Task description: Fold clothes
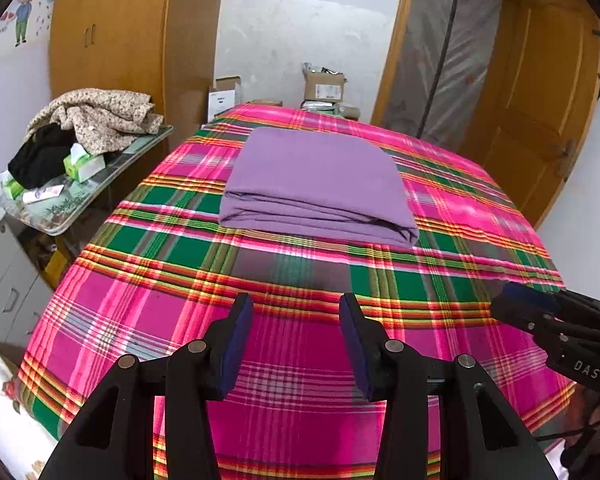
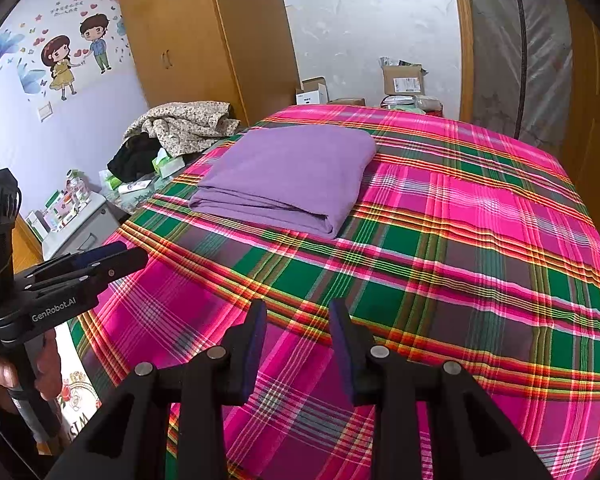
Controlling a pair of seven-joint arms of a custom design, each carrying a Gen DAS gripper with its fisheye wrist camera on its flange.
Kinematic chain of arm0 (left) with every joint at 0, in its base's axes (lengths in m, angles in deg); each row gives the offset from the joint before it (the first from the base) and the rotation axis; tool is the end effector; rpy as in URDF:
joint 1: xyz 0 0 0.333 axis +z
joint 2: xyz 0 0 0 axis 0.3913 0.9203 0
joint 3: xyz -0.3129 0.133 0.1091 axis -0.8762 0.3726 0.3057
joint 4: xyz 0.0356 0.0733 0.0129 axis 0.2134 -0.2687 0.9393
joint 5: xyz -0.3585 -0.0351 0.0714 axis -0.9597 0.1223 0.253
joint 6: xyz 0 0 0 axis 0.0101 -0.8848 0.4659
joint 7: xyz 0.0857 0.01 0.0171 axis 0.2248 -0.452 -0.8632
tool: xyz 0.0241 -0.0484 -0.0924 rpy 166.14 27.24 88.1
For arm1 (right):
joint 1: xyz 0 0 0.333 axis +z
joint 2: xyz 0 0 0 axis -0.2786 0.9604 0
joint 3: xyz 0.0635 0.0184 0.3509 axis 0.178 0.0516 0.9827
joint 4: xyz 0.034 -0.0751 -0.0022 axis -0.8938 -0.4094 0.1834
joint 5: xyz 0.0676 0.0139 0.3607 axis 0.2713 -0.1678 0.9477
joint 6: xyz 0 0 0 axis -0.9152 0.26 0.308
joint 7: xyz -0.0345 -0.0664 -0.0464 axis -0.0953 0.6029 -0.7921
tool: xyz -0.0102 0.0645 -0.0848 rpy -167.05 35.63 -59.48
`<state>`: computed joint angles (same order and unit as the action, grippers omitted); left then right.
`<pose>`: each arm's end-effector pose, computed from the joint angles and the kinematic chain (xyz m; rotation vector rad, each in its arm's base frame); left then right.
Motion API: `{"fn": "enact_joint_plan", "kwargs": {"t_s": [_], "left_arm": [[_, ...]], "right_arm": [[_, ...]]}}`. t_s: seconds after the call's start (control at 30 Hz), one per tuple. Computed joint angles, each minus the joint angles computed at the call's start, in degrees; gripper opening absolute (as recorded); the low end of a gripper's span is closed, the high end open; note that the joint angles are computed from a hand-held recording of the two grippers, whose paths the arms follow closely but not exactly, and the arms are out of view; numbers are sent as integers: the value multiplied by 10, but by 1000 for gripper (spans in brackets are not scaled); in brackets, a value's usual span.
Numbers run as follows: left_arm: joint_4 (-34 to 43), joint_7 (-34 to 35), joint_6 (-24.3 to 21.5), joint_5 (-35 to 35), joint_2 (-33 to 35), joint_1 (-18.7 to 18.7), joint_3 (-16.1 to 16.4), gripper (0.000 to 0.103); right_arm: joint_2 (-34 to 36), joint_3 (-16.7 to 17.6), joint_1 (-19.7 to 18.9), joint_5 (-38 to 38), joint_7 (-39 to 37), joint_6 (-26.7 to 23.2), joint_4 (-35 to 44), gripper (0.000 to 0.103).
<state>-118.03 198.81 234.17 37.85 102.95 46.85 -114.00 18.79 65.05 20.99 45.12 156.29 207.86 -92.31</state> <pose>0.7006 -0.0284 0.4320 -1.6393 1.9929 -1.0028 0.6392 0.2673 0.4013 -1.7387 1.6789 -0.5255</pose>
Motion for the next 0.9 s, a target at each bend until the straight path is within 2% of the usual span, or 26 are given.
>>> {"fn": "enact_joint_plan", "kwargs": {"t_s": [0.03,0.2,0.37,0.5,0.6,0.77,0.9], "left_arm": [[1,-2,-2,2,-1,-3,4,46],[0,21,-8,-8,5,19,-24,46],[-6,11,4,3,-5,-9,8,46],[-5,5,3,6,-4,-8,6,46],[-4,-13,3,15,-7,-26,28,46],[-2,-19,-4,17,-6,-24,26,46],[3,-30,-12,23,-8,-41,46,46]], "right_arm": [[1,-1,1,0,0,-1,1,33],[1,0,-1,1,1,-2,2,33],[3,0,0,1,3,-3,3,33],[3,1,-2,0,4,-4,3,33],[3,3,-5,0,3,-6,4,33],[4,4,-5,-1,6,-9,4,33],[3,6,-7,-3,8,-10,4,33]]}}
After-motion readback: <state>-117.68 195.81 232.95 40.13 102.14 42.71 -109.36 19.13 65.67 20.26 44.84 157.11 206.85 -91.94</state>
